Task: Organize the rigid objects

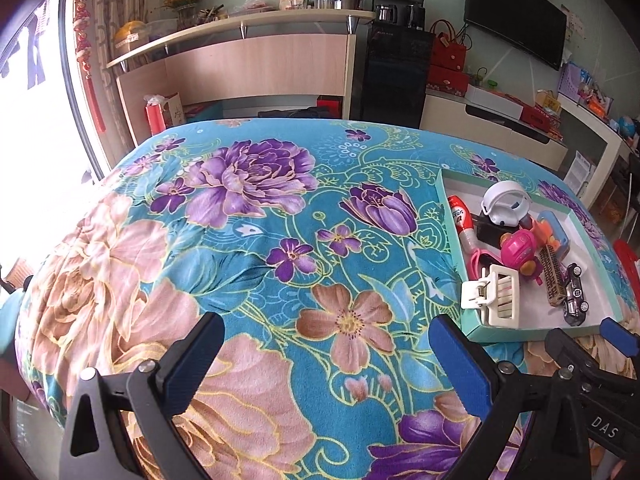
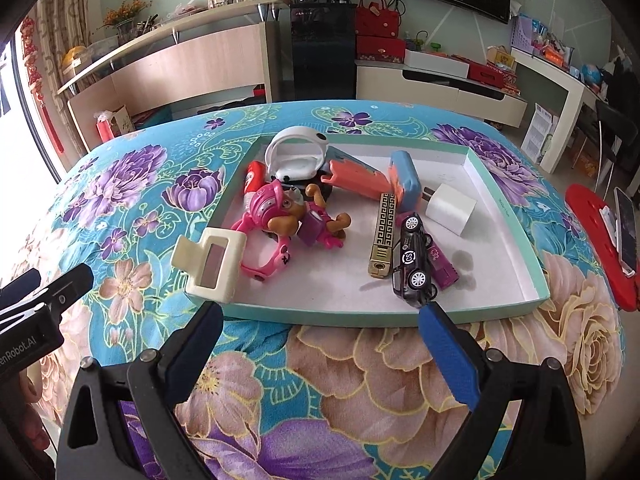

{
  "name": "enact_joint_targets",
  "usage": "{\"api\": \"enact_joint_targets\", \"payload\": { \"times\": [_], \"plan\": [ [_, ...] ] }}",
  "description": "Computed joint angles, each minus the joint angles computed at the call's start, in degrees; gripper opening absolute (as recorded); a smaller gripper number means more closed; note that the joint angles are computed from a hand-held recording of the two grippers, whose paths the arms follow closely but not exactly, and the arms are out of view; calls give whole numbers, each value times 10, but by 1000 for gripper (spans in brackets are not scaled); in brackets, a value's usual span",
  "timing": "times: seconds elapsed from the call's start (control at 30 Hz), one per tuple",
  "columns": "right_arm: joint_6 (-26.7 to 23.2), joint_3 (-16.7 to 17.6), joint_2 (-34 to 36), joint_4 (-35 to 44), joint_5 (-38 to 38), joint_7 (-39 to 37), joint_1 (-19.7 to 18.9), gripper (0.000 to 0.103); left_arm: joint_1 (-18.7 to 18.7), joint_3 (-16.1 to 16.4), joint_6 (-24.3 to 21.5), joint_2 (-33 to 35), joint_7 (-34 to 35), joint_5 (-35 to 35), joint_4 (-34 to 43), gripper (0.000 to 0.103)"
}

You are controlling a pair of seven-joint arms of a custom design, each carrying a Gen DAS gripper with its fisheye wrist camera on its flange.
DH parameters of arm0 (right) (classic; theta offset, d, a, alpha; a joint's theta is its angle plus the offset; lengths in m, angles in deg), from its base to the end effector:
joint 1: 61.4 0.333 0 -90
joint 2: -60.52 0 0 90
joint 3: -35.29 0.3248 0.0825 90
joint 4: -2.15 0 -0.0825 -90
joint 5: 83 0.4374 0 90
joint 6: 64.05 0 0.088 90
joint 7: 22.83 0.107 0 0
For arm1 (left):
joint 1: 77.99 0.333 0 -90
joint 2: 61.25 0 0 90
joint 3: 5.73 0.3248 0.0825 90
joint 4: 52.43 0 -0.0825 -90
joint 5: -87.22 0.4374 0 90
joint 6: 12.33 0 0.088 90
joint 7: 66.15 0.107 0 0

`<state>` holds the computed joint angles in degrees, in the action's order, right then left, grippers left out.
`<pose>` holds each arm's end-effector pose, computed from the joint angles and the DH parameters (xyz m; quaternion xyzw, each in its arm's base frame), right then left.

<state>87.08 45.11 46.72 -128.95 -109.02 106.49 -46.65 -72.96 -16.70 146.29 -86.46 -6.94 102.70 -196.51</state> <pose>0.5042 0.2471 0.4961 -0.6948 0.6381 -0.2389 0.2302 0.4917 -0.0667 0.4908 -0.7260 0.5905 -0.2353 0.2625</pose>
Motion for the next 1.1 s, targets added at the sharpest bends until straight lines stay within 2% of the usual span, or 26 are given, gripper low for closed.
{"api": "enact_joint_targets", "payload": {
  "times": [0.23, 0.7, 1.1],
  "plan": [
    [-4, 1, 5, 2, -2, -1, 4, 98, 17, -18, -13, -2, -33, 31, -5, 103],
    [-7, -2, 10, 4, 2, -4, 8, 98, 0, -3, -21, 5, -34, 26, -7, 103],
    [-10, -3, 13, 5, 5, -5, 10, 98, 0, -4, -22, 3, -30, 27, -7, 103]
  ]
}}
